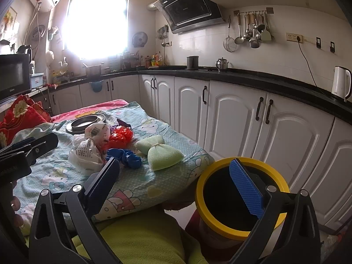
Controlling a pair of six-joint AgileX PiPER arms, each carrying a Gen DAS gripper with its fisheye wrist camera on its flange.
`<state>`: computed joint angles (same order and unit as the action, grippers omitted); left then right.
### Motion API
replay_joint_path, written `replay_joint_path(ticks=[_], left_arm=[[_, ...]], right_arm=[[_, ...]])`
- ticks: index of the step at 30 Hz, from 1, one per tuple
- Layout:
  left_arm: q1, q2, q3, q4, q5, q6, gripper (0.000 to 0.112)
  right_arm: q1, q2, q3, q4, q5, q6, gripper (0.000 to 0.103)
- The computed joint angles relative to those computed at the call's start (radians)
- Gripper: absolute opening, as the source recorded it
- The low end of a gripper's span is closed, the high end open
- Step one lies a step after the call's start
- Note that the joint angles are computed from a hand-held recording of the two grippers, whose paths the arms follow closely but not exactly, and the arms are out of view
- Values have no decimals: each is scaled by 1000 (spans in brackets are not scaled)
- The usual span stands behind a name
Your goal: Collect trash
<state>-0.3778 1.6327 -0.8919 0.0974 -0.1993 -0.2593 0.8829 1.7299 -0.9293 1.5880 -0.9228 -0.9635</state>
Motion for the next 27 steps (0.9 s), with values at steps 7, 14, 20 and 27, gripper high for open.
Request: replay_joint_path(ticks=[7,14,20,27], left_arm=[[-2,0,-4,-12,5,11,92],[-1,-1,-2,-8,4,6,92],[-4,-5,-4,-1,13,-3,92],[10,8,-12,123,11,-132,92]], right_arm=[[0,1,-1,2,1,-2,97],[-1,3,-1,-1,1,3,97],[-1,4,-1,1,5,-2,97],[-9,20,-17,10,28,-22,97]])
